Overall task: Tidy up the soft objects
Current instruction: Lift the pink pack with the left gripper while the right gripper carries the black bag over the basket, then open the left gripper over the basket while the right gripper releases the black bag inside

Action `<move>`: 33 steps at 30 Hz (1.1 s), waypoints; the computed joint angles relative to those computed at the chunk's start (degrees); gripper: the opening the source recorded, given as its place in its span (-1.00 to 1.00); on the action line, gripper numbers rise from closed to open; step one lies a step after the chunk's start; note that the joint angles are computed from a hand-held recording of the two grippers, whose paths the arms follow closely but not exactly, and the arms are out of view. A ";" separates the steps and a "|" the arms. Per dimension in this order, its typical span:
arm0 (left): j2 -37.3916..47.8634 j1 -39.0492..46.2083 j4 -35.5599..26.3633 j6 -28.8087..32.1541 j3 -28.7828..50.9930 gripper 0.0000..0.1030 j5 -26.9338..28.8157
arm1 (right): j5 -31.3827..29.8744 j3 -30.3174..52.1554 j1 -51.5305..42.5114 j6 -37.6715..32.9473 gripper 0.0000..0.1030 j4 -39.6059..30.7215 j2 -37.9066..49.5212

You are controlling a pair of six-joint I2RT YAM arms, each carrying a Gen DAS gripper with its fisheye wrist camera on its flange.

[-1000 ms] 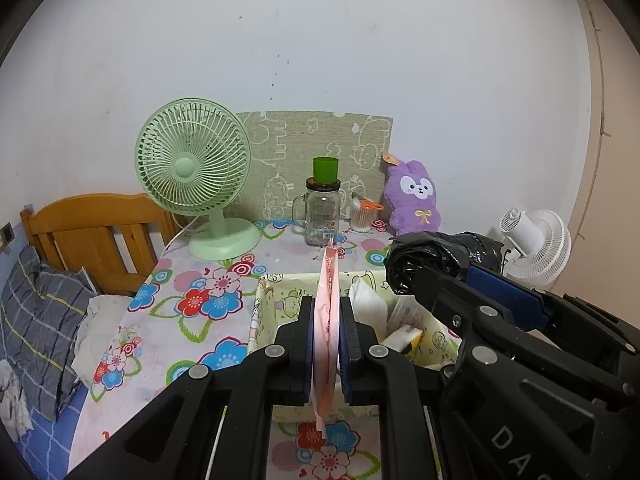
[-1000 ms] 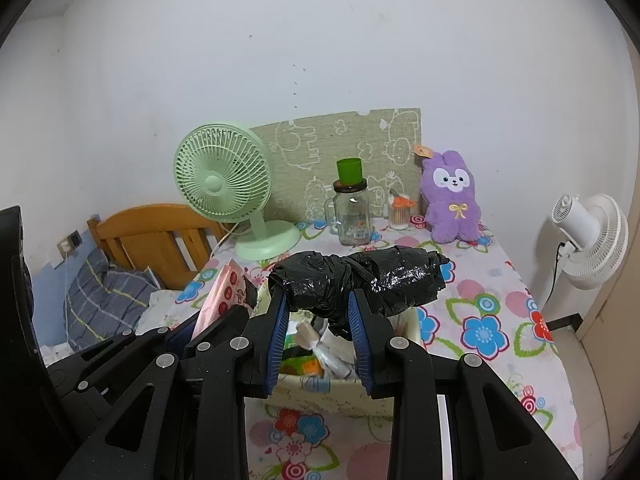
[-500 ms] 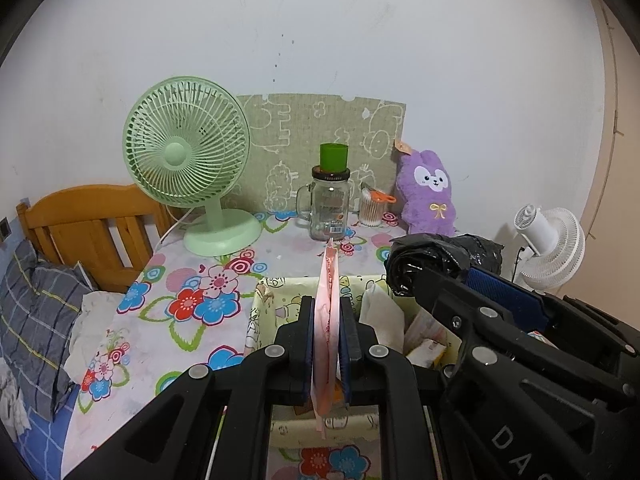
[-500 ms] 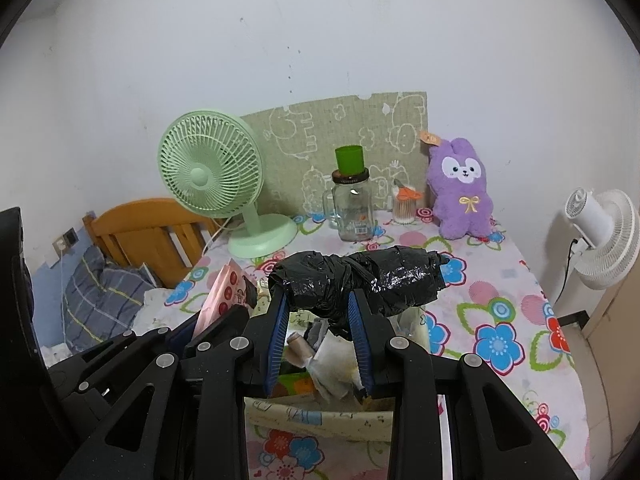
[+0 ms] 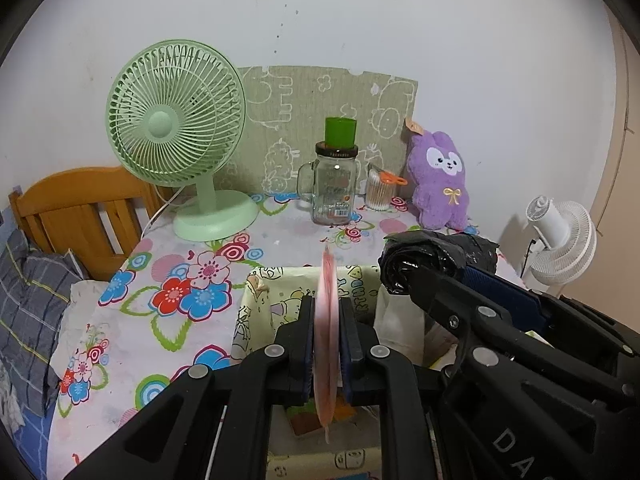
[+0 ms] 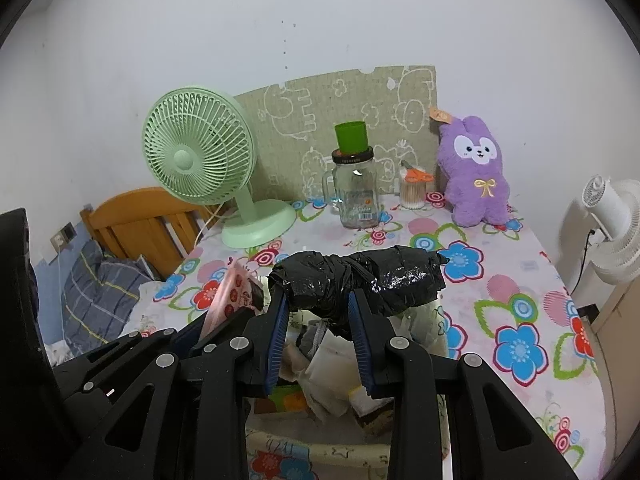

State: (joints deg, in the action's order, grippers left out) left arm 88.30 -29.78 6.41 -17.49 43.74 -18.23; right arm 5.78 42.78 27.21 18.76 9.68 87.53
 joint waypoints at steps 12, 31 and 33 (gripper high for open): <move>4.08 1.88 0.14 -0.32 0.97 -0.22 0.12 | -2.21 1.59 -0.37 -1.75 -0.34 3.03 5.66; -0.03 4.73 -3.63 3.44 -1.14 0.53 7.16 | -6.74 5.84 1.27 -1.20 -0.23 1.66 10.07; -0.35 5.16 -3.52 3.49 -1.59 0.53 8.06 | -7.04 5.56 1.33 -1.14 0.16 1.93 10.03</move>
